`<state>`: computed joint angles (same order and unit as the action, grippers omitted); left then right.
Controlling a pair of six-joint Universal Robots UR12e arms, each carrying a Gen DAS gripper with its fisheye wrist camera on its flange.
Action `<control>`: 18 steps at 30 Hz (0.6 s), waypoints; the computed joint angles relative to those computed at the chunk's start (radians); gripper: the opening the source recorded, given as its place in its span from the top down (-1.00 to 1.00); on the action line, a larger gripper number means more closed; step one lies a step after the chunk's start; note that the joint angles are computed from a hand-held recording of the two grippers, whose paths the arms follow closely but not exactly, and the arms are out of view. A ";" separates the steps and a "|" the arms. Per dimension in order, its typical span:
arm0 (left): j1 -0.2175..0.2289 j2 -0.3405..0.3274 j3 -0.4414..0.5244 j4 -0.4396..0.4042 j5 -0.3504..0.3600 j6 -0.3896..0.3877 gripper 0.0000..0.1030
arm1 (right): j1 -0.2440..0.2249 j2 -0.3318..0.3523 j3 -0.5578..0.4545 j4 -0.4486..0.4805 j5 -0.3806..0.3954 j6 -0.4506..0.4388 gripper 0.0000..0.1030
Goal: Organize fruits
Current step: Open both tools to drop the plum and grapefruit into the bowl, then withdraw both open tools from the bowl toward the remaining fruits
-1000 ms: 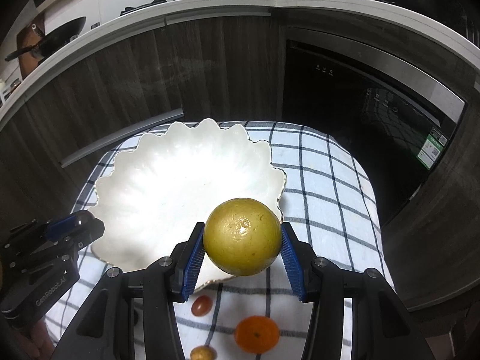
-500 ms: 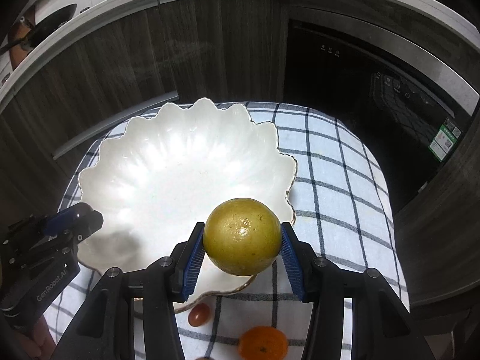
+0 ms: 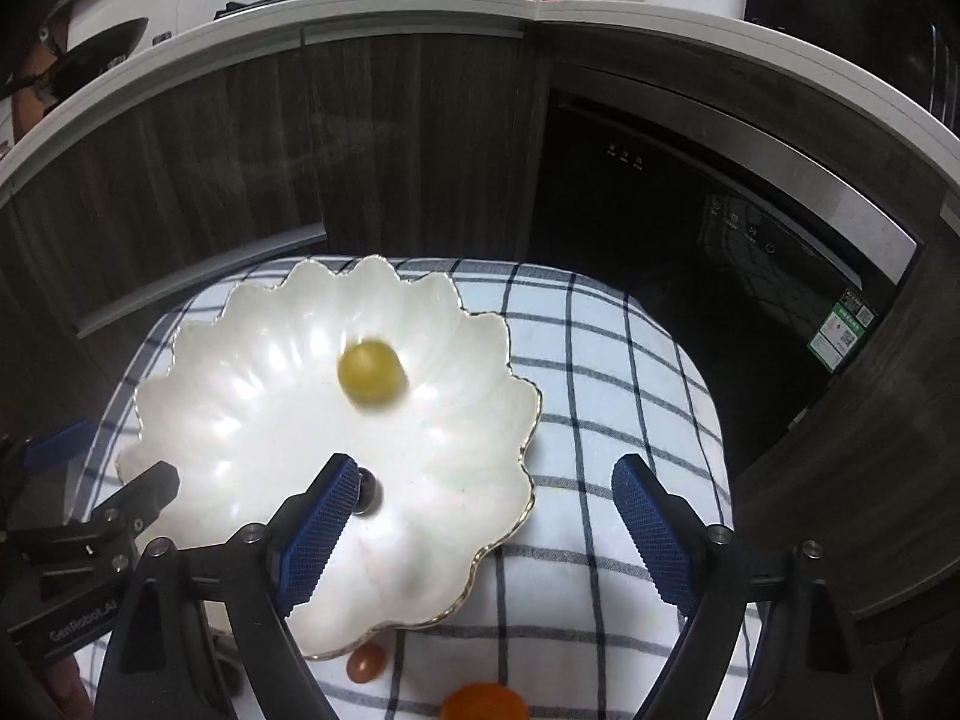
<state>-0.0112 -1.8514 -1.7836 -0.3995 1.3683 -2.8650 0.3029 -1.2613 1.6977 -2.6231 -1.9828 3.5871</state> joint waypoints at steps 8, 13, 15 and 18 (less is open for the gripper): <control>0.006 0.011 -0.002 0.007 -0.006 -0.009 -0.78 | 0.005 -0.009 0.003 -0.017 -0.001 0.013 -0.70; 0.008 0.025 -0.011 0.000 -0.013 -0.004 -0.78 | 0.016 -0.020 0.009 -0.021 -0.017 -0.002 -0.69; 0.010 0.033 -0.018 0.000 -0.018 -0.004 -0.78 | 0.020 -0.027 0.013 -0.018 -0.022 0.002 -0.69; 0.016 0.049 -0.034 0.006 -0.027 -0.002 -0.78 | 0.025 -0.037 0.020 -0.015 -0.032 0.011 -0.70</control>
